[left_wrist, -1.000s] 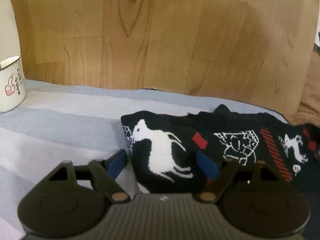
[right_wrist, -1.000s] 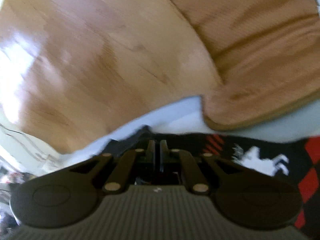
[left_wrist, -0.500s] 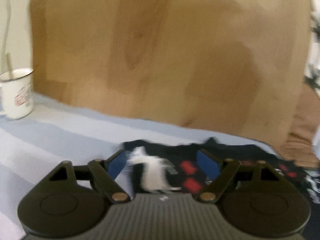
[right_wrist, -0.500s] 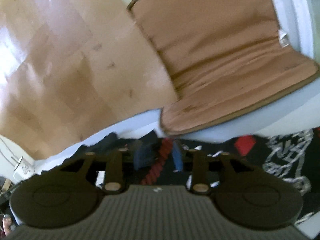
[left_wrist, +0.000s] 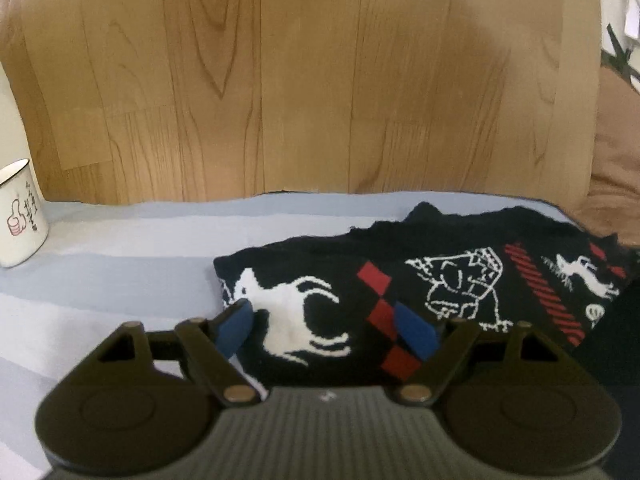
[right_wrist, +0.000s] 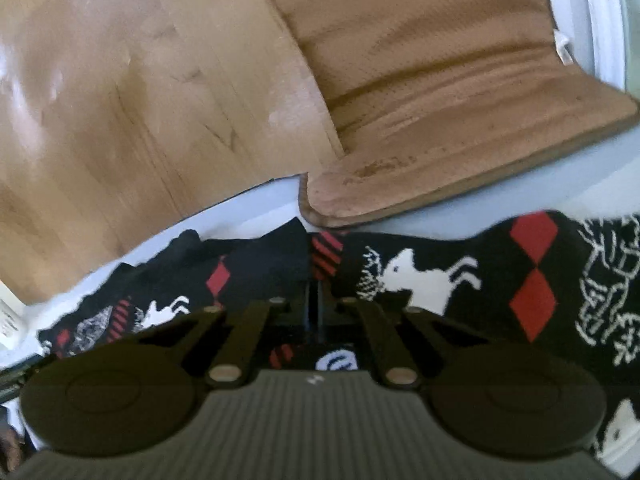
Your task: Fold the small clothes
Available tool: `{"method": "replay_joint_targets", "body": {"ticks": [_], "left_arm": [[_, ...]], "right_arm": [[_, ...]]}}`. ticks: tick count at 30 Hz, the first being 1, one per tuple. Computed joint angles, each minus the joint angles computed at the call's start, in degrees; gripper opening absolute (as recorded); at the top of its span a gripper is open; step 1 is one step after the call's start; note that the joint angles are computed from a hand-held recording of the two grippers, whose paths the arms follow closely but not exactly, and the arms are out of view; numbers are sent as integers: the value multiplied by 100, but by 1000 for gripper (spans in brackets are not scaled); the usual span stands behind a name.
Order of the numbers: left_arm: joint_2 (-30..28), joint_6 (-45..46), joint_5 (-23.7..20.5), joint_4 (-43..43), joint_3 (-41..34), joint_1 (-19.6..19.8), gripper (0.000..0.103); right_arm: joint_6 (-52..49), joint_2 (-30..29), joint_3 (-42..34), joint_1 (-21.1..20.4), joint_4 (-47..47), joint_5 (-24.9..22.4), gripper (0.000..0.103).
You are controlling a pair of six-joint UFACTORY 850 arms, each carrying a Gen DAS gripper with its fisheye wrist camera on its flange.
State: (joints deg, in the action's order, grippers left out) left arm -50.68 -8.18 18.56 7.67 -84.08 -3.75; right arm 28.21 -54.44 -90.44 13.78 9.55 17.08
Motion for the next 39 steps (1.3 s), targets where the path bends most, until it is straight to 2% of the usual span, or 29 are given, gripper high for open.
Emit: {"method": "replay_joint_targets", "body": {"ticks": [2,6,10,13,17,20,25,26,27,30,34,35,37,38,39], "left_arm": [[40,-74,202,97,103,12,82],[243,-227,1207,410,603,70,85],[423,-509,1652,867,886,67,89],[474,7,1769,722,1013,-62,94],[402,1041,1604,40,939,-279,94],[370,1140,1582,-36,910,-290,94],[382,957,1528,88,903,-254,94],[374,860,1494,166,880,-238,94],[367,728,1457,272,858,-217,94],[343,371,1324,475,781,-167,94],[322,-8,1198,630,713,-106,94],[313,-121,1161,705,688,-88,94],[300,-289,1084,811,648,-66,94],[291,-381,1048,882,624,-55,94],[284,-460,1026,944,610,-46,94]], "right_arm": [[178,294,472,-34,-36,440,12],[409,1186,2105,-174,382,1928,17],[232,1809,3368,-381,1479,2596,27],[810,2063,3995,-710,1606,2783,30],[1968,2014,4174,-1176,796,2859,31],[2253,1812,3925,-1331,454,2742,30],[2422,1627,3804,-1314,741,3119,29],[2299,1611,3793,-1282,831,3158,25],[1999,1620,3759,-1243,1006,3075,11],[1397,1644,3679,-1219,1313,2839,7],[1385,1661,3749,-1127,1804,2925,8],[1503,1649,3818,-1085,1951,2984,11],[1529,1593,3884,-967,2367,3087,12],[1534,1572,3887,-935,2432,3136,16],[1551,1544,3856,-933,2372,3126,26]]}}
